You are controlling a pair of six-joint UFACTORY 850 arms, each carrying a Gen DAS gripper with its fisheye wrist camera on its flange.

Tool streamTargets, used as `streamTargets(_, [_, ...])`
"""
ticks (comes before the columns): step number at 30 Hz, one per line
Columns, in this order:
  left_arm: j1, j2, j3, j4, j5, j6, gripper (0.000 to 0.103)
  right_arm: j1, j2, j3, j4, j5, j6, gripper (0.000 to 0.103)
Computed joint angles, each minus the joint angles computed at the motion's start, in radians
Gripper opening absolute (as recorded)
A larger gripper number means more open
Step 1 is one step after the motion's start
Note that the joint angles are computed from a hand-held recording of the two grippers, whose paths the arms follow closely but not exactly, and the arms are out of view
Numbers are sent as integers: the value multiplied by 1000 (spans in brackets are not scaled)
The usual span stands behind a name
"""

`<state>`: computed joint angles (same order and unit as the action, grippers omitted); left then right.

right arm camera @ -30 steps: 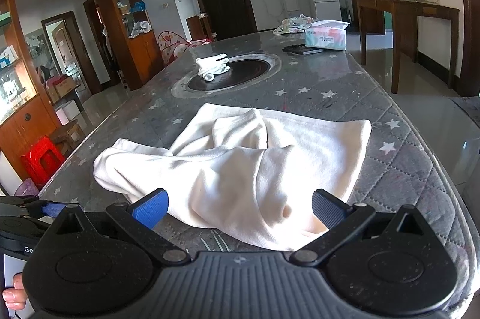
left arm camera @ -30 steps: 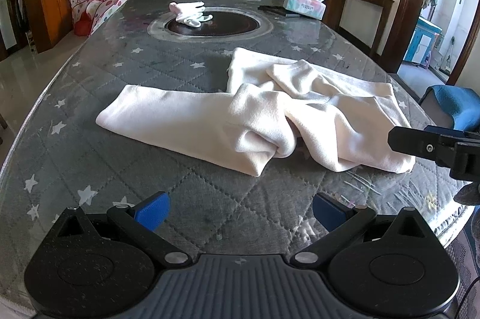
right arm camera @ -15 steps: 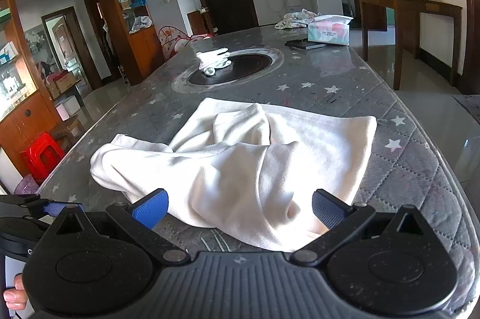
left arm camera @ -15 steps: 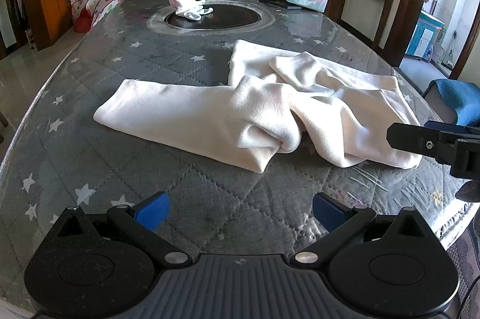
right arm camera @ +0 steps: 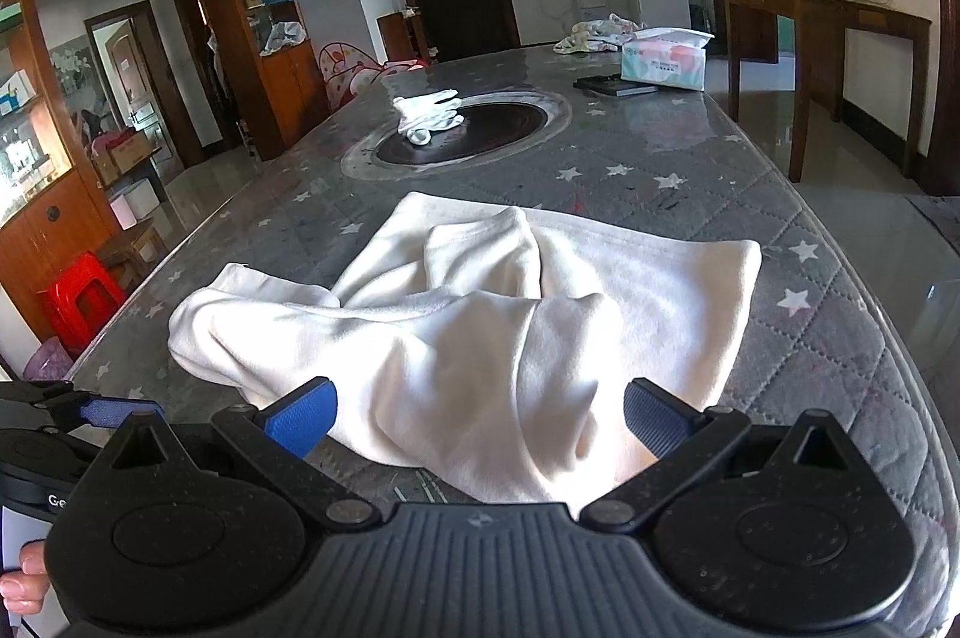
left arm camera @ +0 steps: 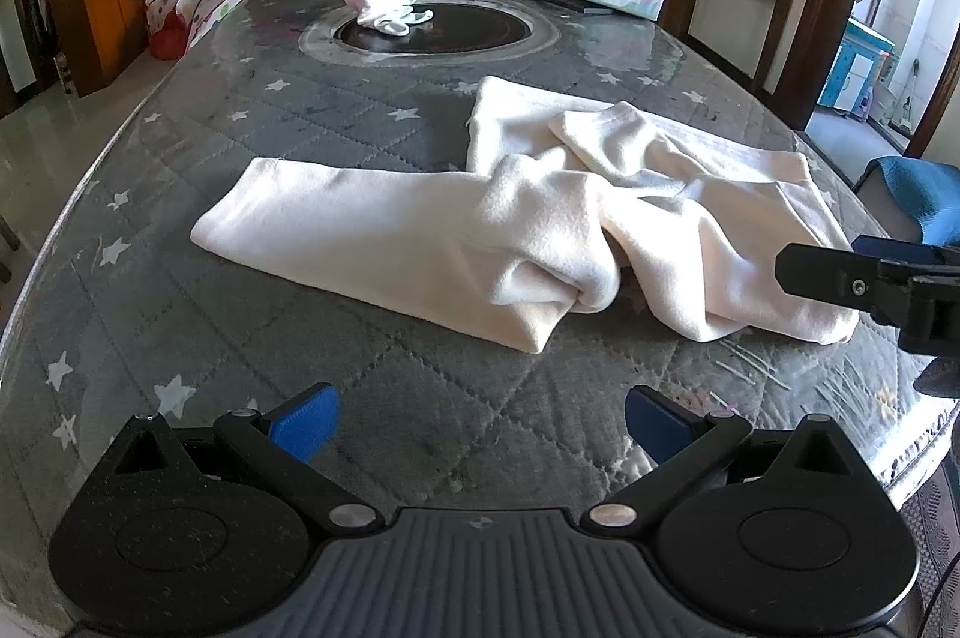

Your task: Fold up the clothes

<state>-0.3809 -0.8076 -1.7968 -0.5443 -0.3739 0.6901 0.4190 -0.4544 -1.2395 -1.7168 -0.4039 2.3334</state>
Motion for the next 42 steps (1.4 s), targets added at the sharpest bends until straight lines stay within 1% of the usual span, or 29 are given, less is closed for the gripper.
streamTargets(7, [0,-6,-16,-1,1,14,103,-7,-14,-26,27,7,-60,101])
streamTargets(10, [2,-8,-24,-18,0,35,103,-9,-21,-39,45,7,-94,98])
streamTargets(12, [5,-10,-30,-48,-5,66,103,-12,-24,-47,53,9,-113,97])
streamTargets(14, [9,-12,-38,-80,-11,97,103,-16,-26,-53,59,9,-130,94])
streamTargets(16, [17,-13,-45,-141,-23,155,103,-20,-28,-59,56,12,-138,93])
streamTargets(19, [27,-12,-52,-224,-49,234,103,-27,-35,-73,65,15,-171,89])
streamTargets(22, [35,-11,-58,-292,-72,308,103,-36,-44,-90,82,26,-216,84])
streamTargets(24, [37,-7,-55,-329,-70,353,103,-42,-50,-100,85,37,-235,79])
streamTargets(25, [40,-5,-53,-358,-72,383,103,-46,-53,-103,79,46,-233,74])
streamTargets(26, [43,-3,-53,-387,-76,414,103,-51,-55,-106,71,58,-227,71])
streamTargets(30, [58,-4,-70,-518,-114,550,103,-67,-66,-122,70,86,-242,65])
streamTargets(31, [60,-9,-79,-533,-125,564,103,-71,-68,-125,75,92,-251,61])
streamTargets(32, [61,-15,-90,-543,-134,574,103,-74,-71,-128,83,98,-265,59])
streamTargets(35, [60,-43,-137,-553,-146,575,102,-84,-79,-138,113,117,-310,55])
streamTargets(38, [63,-86,-203,-520,-192,524,101,-92,-85,-143,171,139,-384,54])
streamTargets(40, [64,-122,-256,-480,-233,472,97,-95,-89,-146,234,146,-461,51])
streamTargets(42, [63,-150,-296,-435,-254,428,91,-98,-92,-147,298,157,-534,48])
